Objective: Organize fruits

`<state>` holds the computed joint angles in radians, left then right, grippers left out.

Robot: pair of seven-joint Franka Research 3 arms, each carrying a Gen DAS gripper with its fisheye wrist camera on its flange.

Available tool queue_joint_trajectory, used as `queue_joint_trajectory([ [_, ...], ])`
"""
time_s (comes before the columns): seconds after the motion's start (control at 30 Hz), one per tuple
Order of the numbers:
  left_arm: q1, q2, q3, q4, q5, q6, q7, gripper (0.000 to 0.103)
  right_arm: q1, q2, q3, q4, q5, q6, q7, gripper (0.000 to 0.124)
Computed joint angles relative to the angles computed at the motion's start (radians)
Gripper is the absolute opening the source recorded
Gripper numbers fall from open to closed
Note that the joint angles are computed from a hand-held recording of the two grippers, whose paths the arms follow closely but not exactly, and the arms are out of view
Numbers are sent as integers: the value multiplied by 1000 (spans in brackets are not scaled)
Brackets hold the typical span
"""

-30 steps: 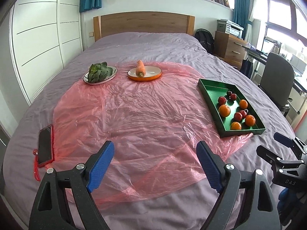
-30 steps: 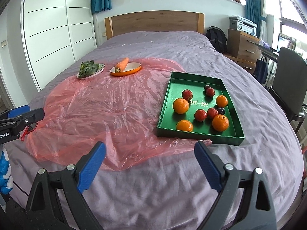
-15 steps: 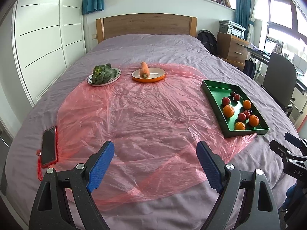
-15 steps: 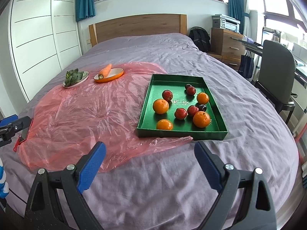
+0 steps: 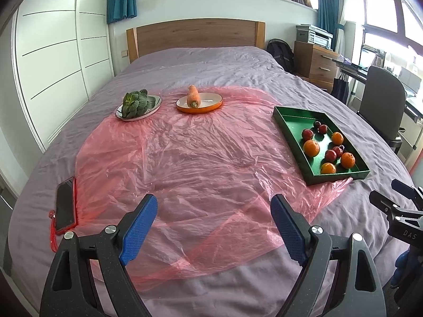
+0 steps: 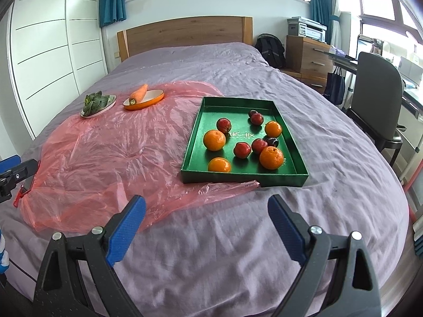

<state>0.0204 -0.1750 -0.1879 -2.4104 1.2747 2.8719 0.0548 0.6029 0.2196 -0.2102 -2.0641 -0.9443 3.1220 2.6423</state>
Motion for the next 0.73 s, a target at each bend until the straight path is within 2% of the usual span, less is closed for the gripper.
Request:
queue_joint_trajectory([
  [0.73,-2,-2,0,4,19,-2,-21,84,-3,7,-1,-6,-10,-1,5,103],
])
